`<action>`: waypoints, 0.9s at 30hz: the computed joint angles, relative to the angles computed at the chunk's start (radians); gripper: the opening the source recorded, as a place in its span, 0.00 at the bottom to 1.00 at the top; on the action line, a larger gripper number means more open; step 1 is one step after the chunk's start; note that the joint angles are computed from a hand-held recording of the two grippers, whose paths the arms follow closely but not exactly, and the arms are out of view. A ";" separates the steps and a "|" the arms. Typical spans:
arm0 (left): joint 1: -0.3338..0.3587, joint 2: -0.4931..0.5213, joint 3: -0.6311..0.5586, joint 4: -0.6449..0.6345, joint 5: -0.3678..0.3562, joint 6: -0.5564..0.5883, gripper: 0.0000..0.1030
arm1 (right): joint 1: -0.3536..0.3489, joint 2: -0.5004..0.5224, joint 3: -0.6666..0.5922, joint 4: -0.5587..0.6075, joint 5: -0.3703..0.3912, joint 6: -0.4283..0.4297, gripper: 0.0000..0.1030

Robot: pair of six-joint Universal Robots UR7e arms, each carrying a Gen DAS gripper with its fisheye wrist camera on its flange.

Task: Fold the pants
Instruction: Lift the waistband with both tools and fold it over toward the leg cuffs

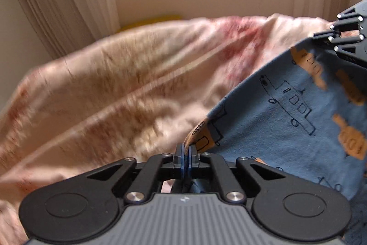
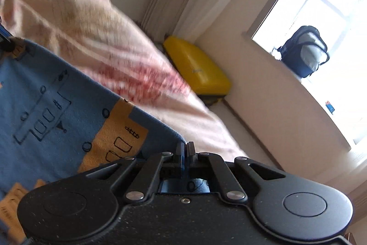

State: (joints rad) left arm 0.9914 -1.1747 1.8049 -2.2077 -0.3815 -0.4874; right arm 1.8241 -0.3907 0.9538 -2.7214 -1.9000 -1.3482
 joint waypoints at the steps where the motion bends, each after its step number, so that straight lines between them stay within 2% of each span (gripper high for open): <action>1: 0.011 -0.003 0.009 -0.022 -0.018 0.002 0.04 | -0.002 0.020 -0.014 0.006 -0.023 -0.010 0.00; 4: 0.041 -0.005 0.033 -0.141 -0.084 0.060 0.05 | -0.011 0.051 -0.029 -0.004 -0.036 -0.016 0.01; 7: 0.051 -0.042 0.056 -0.227 -0.160 0.112 0.20 | -0.018 0.044 -0.057 0.064 0.003 0.030 0.05; 8: 0.056 -0.052 0.069 -0.275 -0.170 0.135 0.36 | -0.023 0.037 -0.070 0.102 0.030 0.051 0.16; 9: 0.052 -0.065 0.086 -0.311 -0.173 0.147 0.49 | -0.029 0.029 -0.081 0.137 0.065 0.075 0.36; 11: 0.052 -0.077 0.107 -0.381 -0.182 0.191 0.53 | -0.043 0.009 -0.089 0.185 0.140 0.111 0.61; 12: 0.053 -0.083 0.109 -0.379 -0.188 0.201 0.53 | -0.046 0.001 -0.091 0.207 0.164 0.122 0.63; 15: 0.063 -0.076 0.080 -0.319 -0.192 0.190 0.53 | -0.046 0.016 -0.143 0.278 0.194 0.125 0.63; 17: 0.071 -0.078 0.067 -0.278 -0.217 0.164 0.50 | -0.037 0.026 -0.168 0.343 0.177 0.155 0.63; 19: 0.078 -0.076 0.054 -0.250 -0.239 0.144 0.30 | -0.034 0.045 -0.216 0.432 0.141 0.173 0.61; 20: 0.081 -0.076 0.047 -0.236 -0.253 0.137 0.13 | -0.031 0.048 -0.216 0.439 0.120 0.170 0.51; 21: 0.082 -0.076 0.037 -0.220 -0.268 0.118 0.07 | -0.028 0.048 -0.204 0.424 0.102 0.168 0.32; 23: 0.071 -0.076 0.030 -0.201 -0.254 0.071 0.05 | -0.022 0.041 -0.175 0.379 0.087 0.183 0.05; 27: 0.015 -0.078 0.036 -0.171 -0.162 0.108 0.04 | -0.020 0.003 -0.107 0.303 0.114 0.177 0.01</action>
